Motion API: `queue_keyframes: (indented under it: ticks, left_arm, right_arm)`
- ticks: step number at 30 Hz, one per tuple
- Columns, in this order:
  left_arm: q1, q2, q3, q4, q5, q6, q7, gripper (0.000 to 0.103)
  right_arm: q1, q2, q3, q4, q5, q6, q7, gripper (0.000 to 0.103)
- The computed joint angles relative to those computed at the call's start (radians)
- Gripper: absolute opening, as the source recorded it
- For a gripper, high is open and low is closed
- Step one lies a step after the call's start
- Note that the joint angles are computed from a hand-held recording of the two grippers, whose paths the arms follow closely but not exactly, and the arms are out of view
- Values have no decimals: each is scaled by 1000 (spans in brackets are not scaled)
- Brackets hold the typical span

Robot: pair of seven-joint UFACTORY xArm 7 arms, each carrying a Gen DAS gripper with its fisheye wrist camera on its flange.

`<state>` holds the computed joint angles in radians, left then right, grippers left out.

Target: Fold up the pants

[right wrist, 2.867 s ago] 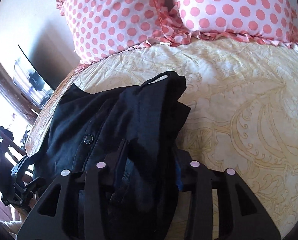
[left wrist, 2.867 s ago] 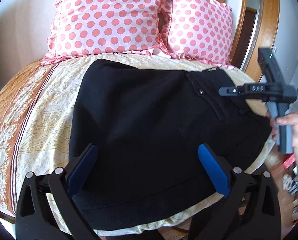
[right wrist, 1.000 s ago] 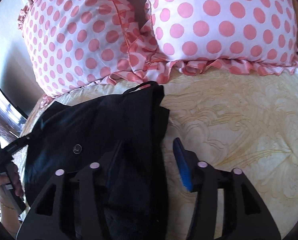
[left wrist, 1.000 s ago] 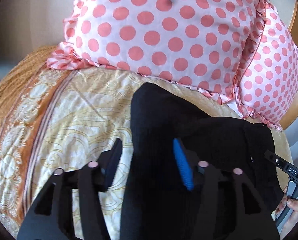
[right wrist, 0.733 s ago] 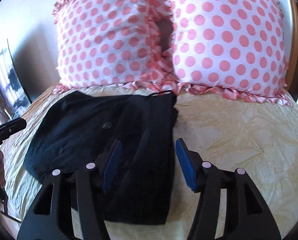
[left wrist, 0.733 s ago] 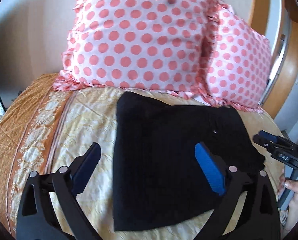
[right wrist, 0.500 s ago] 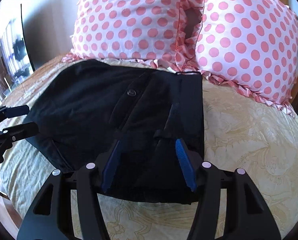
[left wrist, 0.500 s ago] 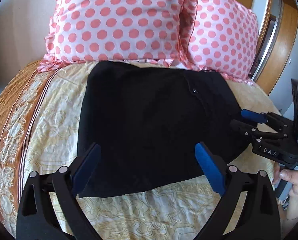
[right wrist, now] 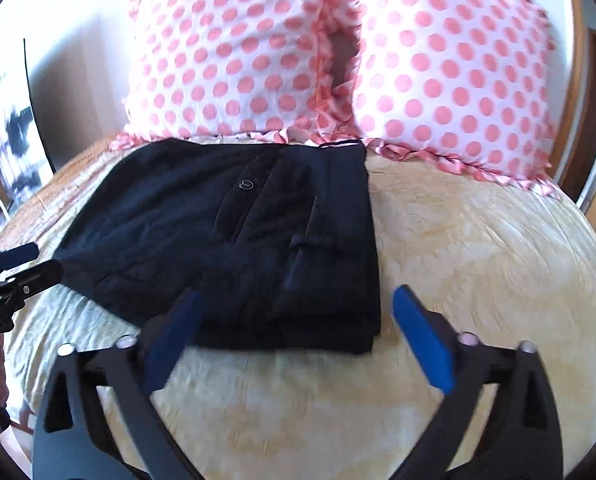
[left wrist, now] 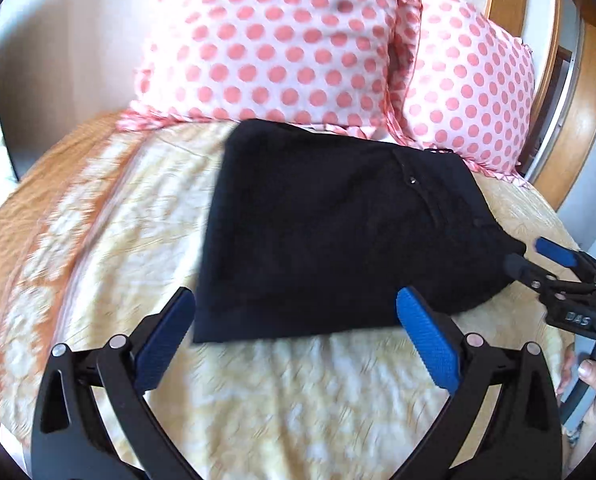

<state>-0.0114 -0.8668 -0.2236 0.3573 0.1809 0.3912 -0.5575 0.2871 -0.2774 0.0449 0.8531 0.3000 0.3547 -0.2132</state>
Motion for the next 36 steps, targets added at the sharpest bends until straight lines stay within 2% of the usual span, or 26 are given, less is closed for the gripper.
queue_keyframes:
  ticks: [4, 7, 10, 20, 24, 28, 36]
  left_arm:
    - [-9, -183, -69, -89, 23, 129, -52, 101]
    - [-30, -260, -111, -124, 44, 195, -95, 101]
    - [-64, -312, -114, -150, 55, 227, -128, 101]
    - [-90, -256, -118, -150, 88, 236, -181, 101]
    - [-94, -262, -122, -158, 101, 234, -205, 101]
    - [-93, -272, -134, -166, 117, 227, -227, 101]
    - [-93, -290, -153, -183, 145, 208, -272, 101]
  right_arm:
    - [22, -119, 9, -145, 25, -41, 35, 100]
    - [33, -153, 20, -201, 15, -41, 94, 100]
    - [35, -175, 41, -238, -16, -45, 147, 100]
    - [-2, -198, 109, -280, -181, -71, 332, 102]
    - [-41, -204, 151, -285, -257, -72, 414, 102]
    - [-34, -204, 142, -283, -286, -63, 450, 102]
    - [-15, -208, 117, -288, -303, -71, 450, 102]
